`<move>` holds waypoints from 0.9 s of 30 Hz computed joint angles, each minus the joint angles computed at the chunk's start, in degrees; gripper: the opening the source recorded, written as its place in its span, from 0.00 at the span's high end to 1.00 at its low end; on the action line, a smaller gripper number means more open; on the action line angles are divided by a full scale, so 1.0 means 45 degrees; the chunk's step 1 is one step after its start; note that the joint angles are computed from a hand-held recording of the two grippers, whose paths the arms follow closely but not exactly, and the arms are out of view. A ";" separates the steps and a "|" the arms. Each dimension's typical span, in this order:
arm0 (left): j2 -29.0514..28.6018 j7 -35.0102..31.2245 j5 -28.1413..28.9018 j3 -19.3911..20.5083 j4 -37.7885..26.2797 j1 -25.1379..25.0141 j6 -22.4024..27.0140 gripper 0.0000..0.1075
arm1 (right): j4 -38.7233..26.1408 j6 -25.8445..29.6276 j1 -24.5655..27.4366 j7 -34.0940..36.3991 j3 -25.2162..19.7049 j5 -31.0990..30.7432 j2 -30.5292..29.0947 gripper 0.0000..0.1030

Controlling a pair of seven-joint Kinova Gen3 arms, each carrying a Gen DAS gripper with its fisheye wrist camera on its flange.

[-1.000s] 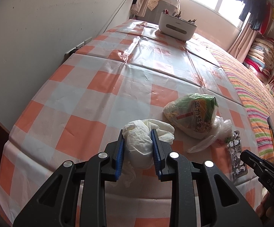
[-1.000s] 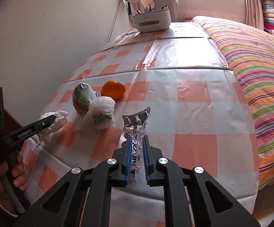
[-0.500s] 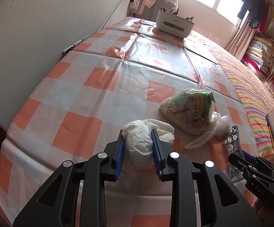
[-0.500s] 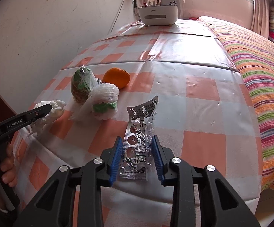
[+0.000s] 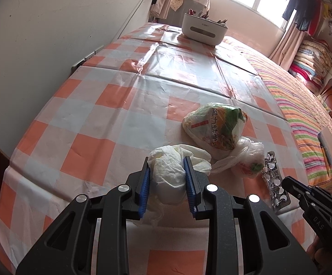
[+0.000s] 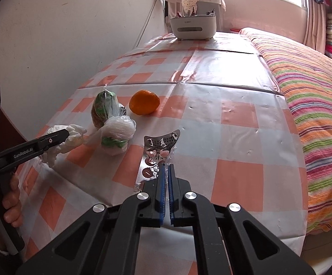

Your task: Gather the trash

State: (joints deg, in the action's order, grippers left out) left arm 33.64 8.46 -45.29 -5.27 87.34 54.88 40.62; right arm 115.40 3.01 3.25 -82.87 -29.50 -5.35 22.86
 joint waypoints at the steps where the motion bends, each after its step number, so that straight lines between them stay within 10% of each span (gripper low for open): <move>1: 0.0001 -0.0001 -0.0021 0.0001 -0.0029 0.0040 0.0047 0.75 | -0.0035 0.0090 0.0262 0.0006 -0.0279 0.0089 0.0055 0.97; 11: -0.0032 0.0047 -0.0124 0.0105 -0.0045 0.0160 0.0203 0.75 | -0.0446 0.0561 0.2197 0.0499 -0.2287 -0.0442 0.0940 0.84; 14: -0.0085 0.0173 -0.0187 0.0071 0.0048 0.0187 0.0124 0.74 | -0.0037 -0.0240 0.0735 0.0329 -0.0985 -0.0542 0.0291 0.18; 27: -0.0341 0.0704 -0.0382 0.0011 0.0559 0.0193 -0.0313 0.73 | -0.1037 0.1058 -0.6815 -0.5234 0.6078 0.4911 0.0252 0.21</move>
